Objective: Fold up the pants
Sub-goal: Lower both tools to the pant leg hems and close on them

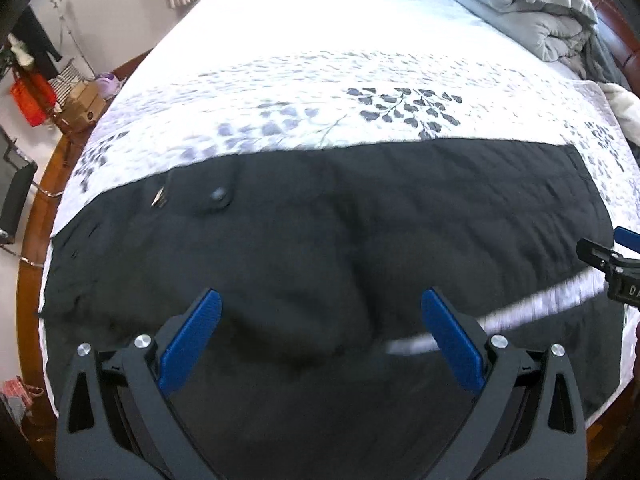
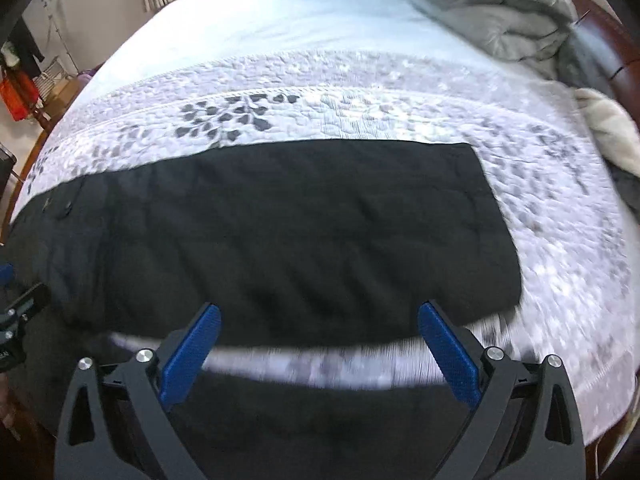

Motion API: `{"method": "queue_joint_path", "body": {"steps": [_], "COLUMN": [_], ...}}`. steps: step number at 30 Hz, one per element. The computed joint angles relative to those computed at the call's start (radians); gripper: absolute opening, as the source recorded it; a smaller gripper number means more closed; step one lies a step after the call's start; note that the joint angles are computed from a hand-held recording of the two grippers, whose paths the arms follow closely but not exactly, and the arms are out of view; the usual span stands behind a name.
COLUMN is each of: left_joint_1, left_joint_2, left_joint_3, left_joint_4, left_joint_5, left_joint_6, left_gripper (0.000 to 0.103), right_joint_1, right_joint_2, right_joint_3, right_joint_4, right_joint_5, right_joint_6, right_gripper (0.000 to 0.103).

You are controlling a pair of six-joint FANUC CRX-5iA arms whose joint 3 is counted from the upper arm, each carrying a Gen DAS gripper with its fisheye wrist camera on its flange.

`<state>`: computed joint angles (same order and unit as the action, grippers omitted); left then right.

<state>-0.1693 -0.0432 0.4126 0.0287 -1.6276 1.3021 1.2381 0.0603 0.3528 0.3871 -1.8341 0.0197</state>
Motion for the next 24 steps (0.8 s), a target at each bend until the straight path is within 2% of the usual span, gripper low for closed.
{"method": "queue_joint_path", "body": {"steps": [3,7,9,11,13,17,22,24], "left_joint_1": [-0.055,-0.119,-0.138,-0.155,-0.157,-0.152,-0.15,-0.15], "left_joint_2": [0.09,0.215,0.255,0.295,0.324,0.374,0.468,0.525], "left_joint_3": [0.081,0.183,0.21,0.245,0.272,0.327,0.428,0.495], "left_joint_4": [0.006,0.026,0.033,0.032,0.042,0.058,0.059,0.05], "left_joint_5": [-0.014,-0.055,-0.063,-0.071,-0.081,-0.085,-0.126,-0.16], "left_joint_6": [0.048,0.115,0.147,0.174,0.18,0.171,0.101,0.084], "left_gripper": [0.1,0.1,0.1,0.1,0.1,0.1,0.1,0.1], "right_joint_1": [-0.087,-0.204,-0.258,-0.324,-0.376,-0.441,-0.522,-0.545], "right_joint_2": [-0.057,-0.078,-0.088,-0.086,-0.068,0.003,0.107,0.136], "right_joint_3": [-0.065,-0.099,-0.107,-0.088,-0.056,0.013,0.119,0.154], "right_joint_4": [-0.039,-0.068,-0.095,-0.184,-0.266,-0.327,-0.443,-0.478], "right_joint_5": [0.03,0.016,0.066,0.15,0.217,0.287,0.261,0.248], "right_joint_6": [0.055,0.203,0.288,0.427,0.561,0.789,1.033,1.082], "right_gripper": [0.099,0.099,0.099,0.099,0.099,0.099,0.099,0.099]}}
